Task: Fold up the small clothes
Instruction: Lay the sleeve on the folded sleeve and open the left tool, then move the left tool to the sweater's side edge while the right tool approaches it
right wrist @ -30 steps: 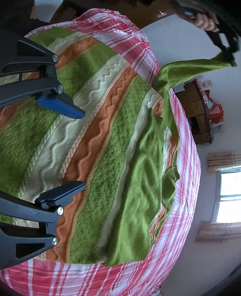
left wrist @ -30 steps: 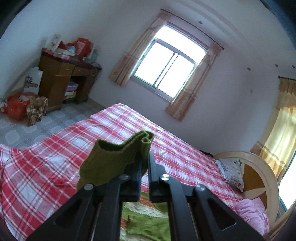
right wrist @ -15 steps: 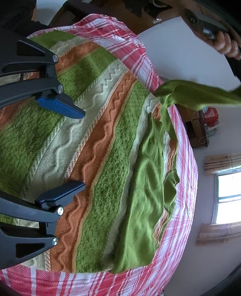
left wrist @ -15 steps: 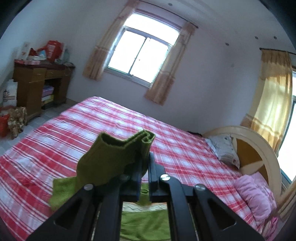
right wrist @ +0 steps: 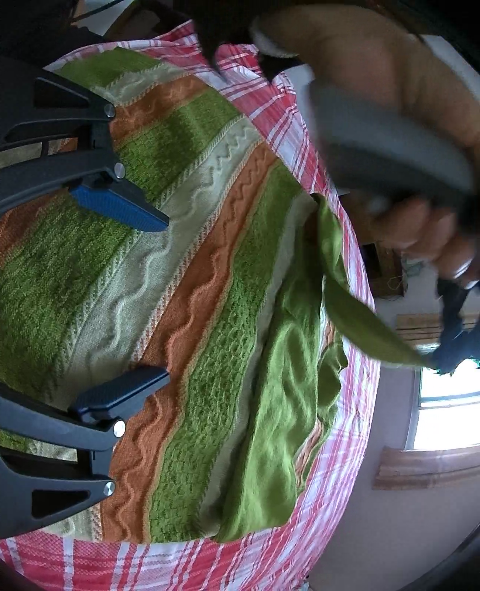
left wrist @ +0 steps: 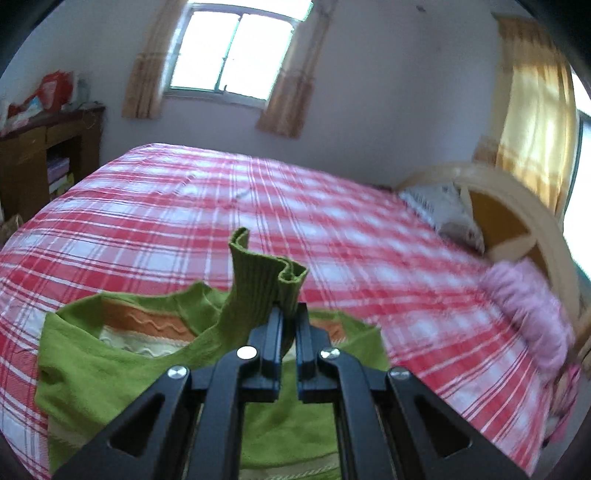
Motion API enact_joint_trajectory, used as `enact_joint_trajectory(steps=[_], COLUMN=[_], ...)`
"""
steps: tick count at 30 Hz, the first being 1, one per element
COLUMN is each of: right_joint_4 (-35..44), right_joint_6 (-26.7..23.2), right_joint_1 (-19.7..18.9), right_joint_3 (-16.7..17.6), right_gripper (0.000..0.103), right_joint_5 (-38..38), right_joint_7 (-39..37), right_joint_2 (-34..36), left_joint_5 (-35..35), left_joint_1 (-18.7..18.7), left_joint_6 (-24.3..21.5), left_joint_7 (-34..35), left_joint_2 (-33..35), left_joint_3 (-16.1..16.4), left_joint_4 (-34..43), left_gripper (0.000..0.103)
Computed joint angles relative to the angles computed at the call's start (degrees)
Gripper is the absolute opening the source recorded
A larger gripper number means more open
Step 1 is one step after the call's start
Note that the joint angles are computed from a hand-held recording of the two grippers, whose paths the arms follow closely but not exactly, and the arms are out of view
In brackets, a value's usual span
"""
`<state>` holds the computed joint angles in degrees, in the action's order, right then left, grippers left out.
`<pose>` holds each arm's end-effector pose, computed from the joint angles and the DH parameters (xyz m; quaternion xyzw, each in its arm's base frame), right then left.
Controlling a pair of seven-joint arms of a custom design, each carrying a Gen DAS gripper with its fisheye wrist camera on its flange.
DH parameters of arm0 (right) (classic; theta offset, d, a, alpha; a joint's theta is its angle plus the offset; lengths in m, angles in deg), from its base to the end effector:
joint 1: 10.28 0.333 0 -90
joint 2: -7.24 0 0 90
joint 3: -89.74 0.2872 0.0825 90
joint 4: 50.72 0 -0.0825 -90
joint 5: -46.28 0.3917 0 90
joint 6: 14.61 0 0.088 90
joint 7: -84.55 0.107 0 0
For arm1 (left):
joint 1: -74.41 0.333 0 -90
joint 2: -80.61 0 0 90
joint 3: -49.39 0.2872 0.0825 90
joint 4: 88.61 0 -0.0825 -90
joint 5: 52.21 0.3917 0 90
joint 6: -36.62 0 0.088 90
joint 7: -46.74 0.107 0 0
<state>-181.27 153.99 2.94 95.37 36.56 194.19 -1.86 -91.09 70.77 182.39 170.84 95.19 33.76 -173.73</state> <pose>0.5175 0.1901 0.4860 -0.6924 0.5995 -0.2231 0.3338 0.6591 -0.1969 0.5970 -0.4537 0.7507 -0.4688 0.1034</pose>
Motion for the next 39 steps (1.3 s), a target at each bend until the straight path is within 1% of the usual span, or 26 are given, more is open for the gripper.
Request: enact_joint_trajectory(steps=[2,3,5,7,9,11,12,13,14,15,16,17,18,20,21,23,24,26,29,31,32,33,35,37,38,39], right_joint_4=[-0.2,-0.2,-0.3,-0.4,-0.5,-0.7,-0.8,-0.9,-0.9,-1.0,-1.0,-1.1,-1.1,-0.7,-0.4,0.9,1.6,2.4,5.0,8.7,11.2,13.8,18.1,23.2,26.0,27.8], right_joint_6=[0.4,0.5,0.8,1.3,1.5,1.8,1.8,1.9,2.0,2.1,2.1,2.1,1.9,1.3,1.0,-1.2,-2.4,-3.1,-2.3,-4.4,-5.7,-7.2,-10.0,-13.3,-15.4,-17.0], right_joint_1=[0.0,0.1,0.2,0.2,0.1,0.1,0.2,0.2,0.4,0.4,0.5,0.5,0.5,1.5,1.9,4.2,4.7,3.9,3.5,0.4,-1.4,-2.6,-3.4,-4.2,-4.6,-5.0], right_joint_3=[-0.1,-0.1,-0.2,-0.3,-0.2,-0.2,-0.3,-0.3,-0.5,-0.5,-0.5,-0.5,-0.5,-1.3,-1.8,-3.9,-4.5,-4.4,-5.5,-4.4,-3.9,-3.9,-4.6,-5.4,-5.6,-5.7], right_gripper=[0.076,0.076,0.076,0.076,0.076,0.076,0.076,0.076,0.076,0.076,0.076,0.076,0.076,0.076,0.076,0.076,0.076,0.076,0.076,0.076,0.076,0.076,0.076,0.071,0.063,0.057], right_joint_5=[0.1,0.2,0.6,0.8,0.8,0.9,1.1,1.3,1.8,2.1,2.3,2.4,2.6,4.8,6.2,13.1,16.0,18.6,23.5,20.0,17.1,15.3,15.4,15.9,16.7,17.7], right_joint_7=[-0.1,-0.1,-0.5,-0.7,-0.6,-0.7,-0.8,-0.9,-1.3,-1.5,-1.6,-1.7,-1.7,-3.8,-4.9,-10.0,-11.5,-10.3,-10.4,-5.1,-1.2,1.9,4.2,5.8,5.8,5.7], right_joint_2=[0.0,0.0,0.0,0.0,0.0,-0.1,-0.1,-0.2,-0.2,-0.2,-0.2,-0.3,-0.3,-0.1,0.0,-0.1,-0.2,-1.1,-1.5,0.3,2.0,4.0,7.6,12.1,14.6,16.2], left_joint_5=[5.3,6.7,6.8,4.7,-1.0,-4.2,-4.8,-2.9,0.4,5.6,13.7,21.7,26.3,31.5,32.9,33.7,33.7,31.3,31.0,30.1,30.6,30.5,31.8,32.8,34.6,35.8], left_joint_1=[-1.5,-1.7,-1.1,-0.3,1.2,1.8,2.0,1.8,1.5,1.3,1.1,0.9,1.0,1.9,2.4,3.8,4.5,6.4,7.0,7.6,7.4,7.6,7.0,6.9,6.3,6.0], left_joint_6=[-0.3,-0.9,-1.1,1.1,3.4,3.7,5.3,8.5,12.0,15.9,18.0,18.1,17.6,14.0,12.2,8.8,7.5,5.6,4.4,2.8,2.3,2.7,3.4,3.7,4.9,5.6], left_joint_7=[-1.2,-1.3,0.9,3.3,8.9,12.8,14.4,14.0,12.3,8.6,1.8,-5.8,-10.9,-19.2,-21.4,-22.8,-23.4,-22.0,-23.0,-22.3,-22.8,-22.8,-25.8,-27.5,-29.3,-30.3], left_joint_2=[0.3,0.2,-1.4,-3.8,-7.1,-9.0,-9.9,-10.1,-10.1,-9.6,-8.5,-7.2,-6.3,-3.6,-2.4,-0.8,0.0,0.7,1.8,3.3,4.1,3.8,4.9,4.8,4.3,3.8], left_joint_3=[0.8,1.0,0.7,0.8,1.1,2.4,3.3,4.2,5.1,6.2,8.1,10.1,11.2,13.0,13.1,12.2,11.7,9.9,9.3,8.7,8.8,8.7,9.5,9.8,10.5,10.8], left_joint_4=[-0.8,-1.2,-3.5,-7.0,-11.1,-13.2,-14.7,-16.1,-17.4,-18.7,-19.2,-18.8,-18.2,-15.4,-14.0,-12.2,-11.6,-10.5,-8.7,-6.7,-5.5,-6.2,-5.1,-5.3,-6.2,-7.1], left_gripper=[0.005,0.006,0.020,0.062,0.076,0.076,0.081,0.087,0.090,0.093,0.093,0.093,0.093,0.093,0.093,0.093,0.093,0.093,0.096,0.097,0.099,0.101,0.103,0.103,0.103,0.103])
